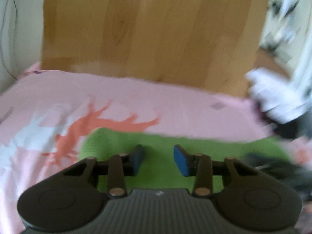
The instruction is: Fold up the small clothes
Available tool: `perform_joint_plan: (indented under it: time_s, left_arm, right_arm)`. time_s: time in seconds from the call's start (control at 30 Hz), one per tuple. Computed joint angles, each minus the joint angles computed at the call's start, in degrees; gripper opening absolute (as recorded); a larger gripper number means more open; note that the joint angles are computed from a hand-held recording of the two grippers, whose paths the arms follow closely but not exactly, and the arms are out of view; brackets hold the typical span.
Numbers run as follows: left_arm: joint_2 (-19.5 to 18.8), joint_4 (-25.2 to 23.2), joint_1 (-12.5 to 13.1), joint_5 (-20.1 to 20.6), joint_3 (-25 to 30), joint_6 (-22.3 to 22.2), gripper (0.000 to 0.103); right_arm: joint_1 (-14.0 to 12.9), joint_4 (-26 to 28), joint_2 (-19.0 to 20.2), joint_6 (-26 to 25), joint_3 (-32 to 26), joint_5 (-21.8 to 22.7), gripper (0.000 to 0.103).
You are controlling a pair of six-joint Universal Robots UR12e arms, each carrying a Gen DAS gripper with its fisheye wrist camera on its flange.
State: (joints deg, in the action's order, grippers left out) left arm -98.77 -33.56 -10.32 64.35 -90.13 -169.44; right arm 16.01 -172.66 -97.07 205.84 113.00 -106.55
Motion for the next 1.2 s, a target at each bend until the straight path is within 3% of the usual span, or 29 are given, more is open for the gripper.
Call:
perform_joint_plan:
  time_s: [0.03, 0.07, 0.13, 0.3, 0.47, 0.6, 0.73, 0.8, 0.93, 1.03, 1.1, 1.2]
  left_arm:
    - [-0.46, 0.70, -0.27, 1.81, -0.28, -0.81, 0.019]
    - [-0.40, 3.27, 0.03, 1.22, -1.35, -1.48, 0.019]
    - [-0.04, 3.80, 0.86, -1.15, -2.17, 0.18, 0.018]
    - [0.03, 8.45, 0.15, 0.73, -3.77, 1.43, 0.018]
    - [0.10, 16.12, -0.26, 1.89, -6.42, 2.18, 0.018]
    - [0.18, 16.39, -0.12, 1.44, -6.56, 2.06, 0.017]
    - [0.10, 16.60, 0.27, 0.33, -6.64, 1.53, 0.018]
    - [0.06, 16.74, 0.32, 0.18, -6.67, 1.65, 0.018]
    - [0.02, 16.90, 0.50, -0.38, -6.73, 1.47, 0.019]
    - [-0.03, 16.68, 0.84, -1.45, -6.66, 1.04, 0.019]
    - [-0.04, 16.68, 0.96, -1.96, -6.68, 0.87, 0.022]
    - [-0.03, 16.62, 1.01, -2.61, -6.71, 0.98, 0.027]
  right_arm:
    - [-0.10, -0.17, -0.08, 0.12, 0.11, 0.34, 0.025]
    - [-0.18, -0.31, -0.14, 0.24, 0.19, 0.60, 0.025]
    - [-0.27, -0.47, -0.14, 0.48, 0.23, 0.92, 0.025]
    - [-0.20, -0.73, 0.00, 0.60, 0.20, 0.94, 0.025]
    - [0.43, -0.70, 0.09, 0.56, 0.20, -0.18, 0.027]
    - [2.10, 0.68, 0.40, -0.63, -0.31, -3.55, 0.029]
    - [4.88, 2.81, 1.22, -2.66, -1.99, -9.76, 0.034]
    - [5.34, 0.73, 1.81, -3.08, -2.81, -10.38, 0.035]
    - [5.48, -2.83, 3.74, -6.34, -5.28, -8.38, 0.037]
    - [4.92, 1.11, 4.90, -6.49, -6.90, -4.37, 0.040]
    - [3.74, 5.81, 5.83, -4.80, -7.09, 0.68, 0.041]
    - [4.49, 4.92, 6.14, -6.30, -6.74, -0.93, 0.042]
